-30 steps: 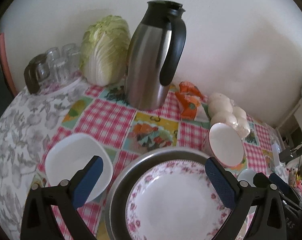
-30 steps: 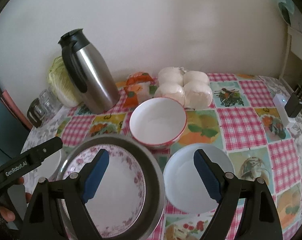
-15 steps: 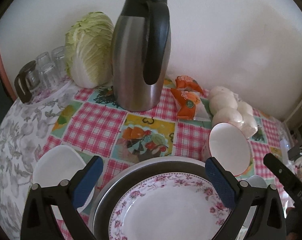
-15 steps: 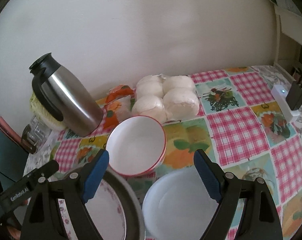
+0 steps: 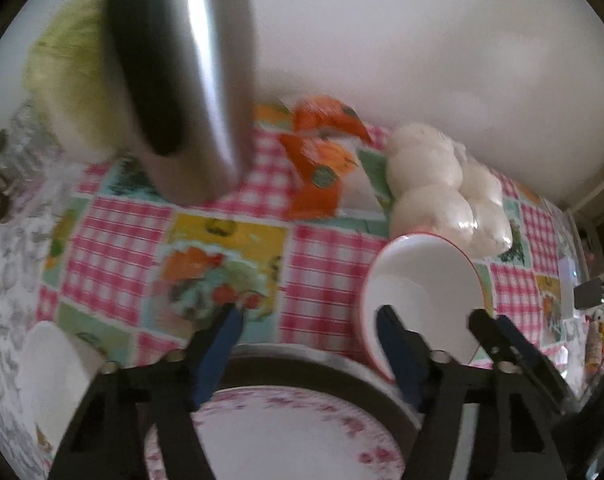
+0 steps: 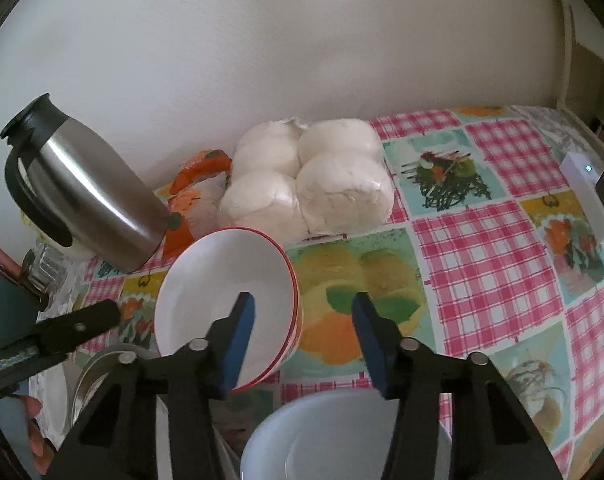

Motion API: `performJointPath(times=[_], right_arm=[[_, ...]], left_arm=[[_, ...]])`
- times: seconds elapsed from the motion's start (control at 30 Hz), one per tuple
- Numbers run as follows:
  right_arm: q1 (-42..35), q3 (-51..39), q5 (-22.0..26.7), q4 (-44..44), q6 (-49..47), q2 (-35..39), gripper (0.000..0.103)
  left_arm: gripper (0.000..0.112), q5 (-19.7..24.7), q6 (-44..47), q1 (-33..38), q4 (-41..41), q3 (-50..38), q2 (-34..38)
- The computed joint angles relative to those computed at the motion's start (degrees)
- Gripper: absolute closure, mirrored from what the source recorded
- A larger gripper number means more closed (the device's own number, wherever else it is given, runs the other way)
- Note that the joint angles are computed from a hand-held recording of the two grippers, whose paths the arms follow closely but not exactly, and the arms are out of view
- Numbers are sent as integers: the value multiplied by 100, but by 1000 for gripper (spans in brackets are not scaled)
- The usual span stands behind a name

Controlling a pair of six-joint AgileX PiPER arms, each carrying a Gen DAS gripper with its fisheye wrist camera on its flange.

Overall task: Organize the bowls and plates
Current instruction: 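Move both tools toward the red-rimmed white bowl beyond the basin, then grasp the rim of the red-rimmed white bowl with both tools side by side, then lift the red-rimmed bowl with both tools and lower it onto the floral plate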

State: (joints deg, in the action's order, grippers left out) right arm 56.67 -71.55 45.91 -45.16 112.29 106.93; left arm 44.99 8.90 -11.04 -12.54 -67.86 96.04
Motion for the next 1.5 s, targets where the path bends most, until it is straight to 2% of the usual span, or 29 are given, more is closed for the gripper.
performJointPath(times=[0.07, 0.33, 0.57, 0.67, 0.87, 1.07, 1.2, 1.37, 1.5], right_arm=[[-85, 60, -203, -10, 6, 24, 64], [-314, 171, -912, 89, -24, 193, 82], [-324, -43, -800, 296, -248, 346, 83], [-316, -106, -758, 336, -381, 383, 83], [-292, 133, -1047, 3, -110, 200, 83], [-42, 194, -631, -423, 204, -200, 83], [175, 260, -243, -561, 247, -576, 83], [487, 181, 327, -510, 18, -970, 83], [808, -197, 853, -288, -382, -1009, 83]], left_arm=[[63, 51, -214, -131, 82, -143, 227], [82, 32, -590, -556, 501, -350, 712], [103, -164, -406, -671, 261, -236, 866], [103, -408, -776, -975, 780, -152, 822], [103, -591, -820, -1040, 854, -62, 510], [104, -596, -438, -936, 534, 91, -84], [104, -589, -532, -1043, 589, 253, -594], [104, -343, -503, -951, 388, 417, -1210], [104, -99, -525, -748, 272, 587, -1617]])
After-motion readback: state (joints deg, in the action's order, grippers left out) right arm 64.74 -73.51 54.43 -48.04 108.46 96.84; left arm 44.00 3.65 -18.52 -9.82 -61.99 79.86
